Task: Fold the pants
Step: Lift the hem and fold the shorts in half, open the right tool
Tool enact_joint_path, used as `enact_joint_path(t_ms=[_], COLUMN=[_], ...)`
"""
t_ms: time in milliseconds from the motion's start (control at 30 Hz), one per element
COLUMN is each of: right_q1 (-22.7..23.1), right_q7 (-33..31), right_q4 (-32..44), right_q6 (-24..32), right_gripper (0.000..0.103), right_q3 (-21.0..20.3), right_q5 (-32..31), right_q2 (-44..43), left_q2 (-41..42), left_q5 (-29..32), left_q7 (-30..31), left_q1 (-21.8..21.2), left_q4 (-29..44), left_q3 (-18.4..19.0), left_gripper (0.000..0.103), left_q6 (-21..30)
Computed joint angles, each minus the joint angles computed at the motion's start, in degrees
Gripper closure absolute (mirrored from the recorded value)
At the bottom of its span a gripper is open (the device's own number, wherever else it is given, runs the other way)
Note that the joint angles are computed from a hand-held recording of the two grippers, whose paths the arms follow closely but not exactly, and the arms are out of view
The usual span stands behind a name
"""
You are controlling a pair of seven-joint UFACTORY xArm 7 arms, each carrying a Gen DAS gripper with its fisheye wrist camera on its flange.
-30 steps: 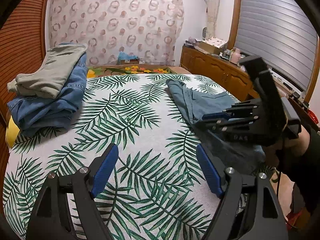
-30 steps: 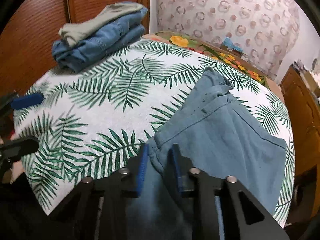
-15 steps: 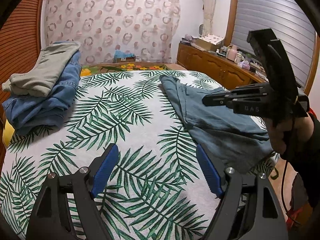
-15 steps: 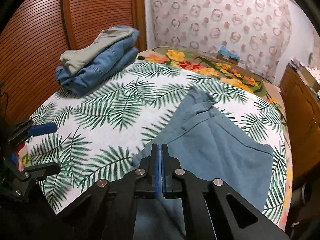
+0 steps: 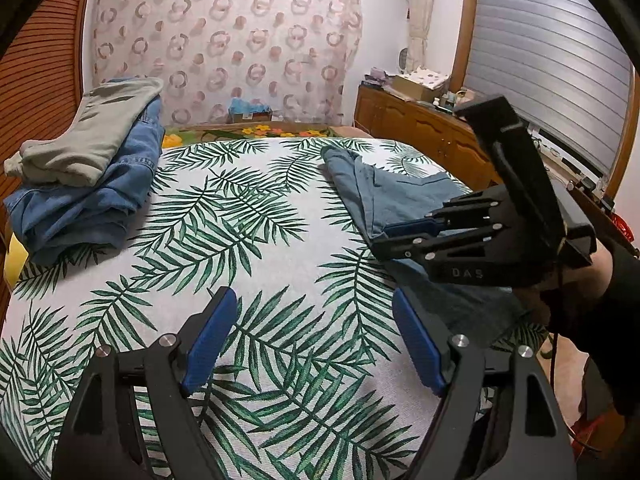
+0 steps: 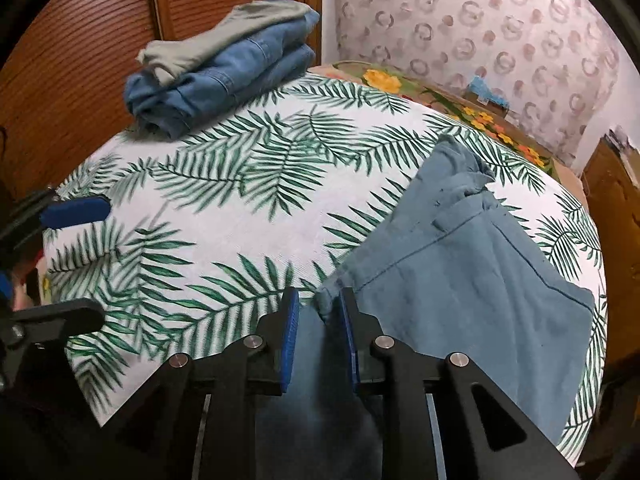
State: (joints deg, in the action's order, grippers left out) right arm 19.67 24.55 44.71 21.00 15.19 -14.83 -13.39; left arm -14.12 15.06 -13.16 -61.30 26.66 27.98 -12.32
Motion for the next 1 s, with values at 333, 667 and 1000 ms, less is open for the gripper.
enact_joint_path(t_ms=[333, 667, 1000], right_q1=[-0.8, -0.7, -5.1], right_q7=[0.0, -3.2, -1.6], right_q4=[-3.0, -7.5, -8.1], right_q6=[-4.4, -9.2, -7.2], right_gripper=[0.100, 0.100, 0.100], right_q3=[-1.3, -3.4, -1.7], right_q5=[4.0, 12.3, 10.5], right_q2=[-3.9, -8.7, -12.0], left_q2=[0.2, 0.6, 0.6], left_q5=[0.0, -0.2, 0.0], left_q7=[0.2, 0.5, 0.3], left_q1=[-0.7, -1.4, -1.5], left_q4=[0.0, 0.1, 0.0], left_q3=[0.1, 0.5, 0.5], left_gripper=[0.022, 0.022, 0.022], left_q6=[0.3, 0.2, 0.1])
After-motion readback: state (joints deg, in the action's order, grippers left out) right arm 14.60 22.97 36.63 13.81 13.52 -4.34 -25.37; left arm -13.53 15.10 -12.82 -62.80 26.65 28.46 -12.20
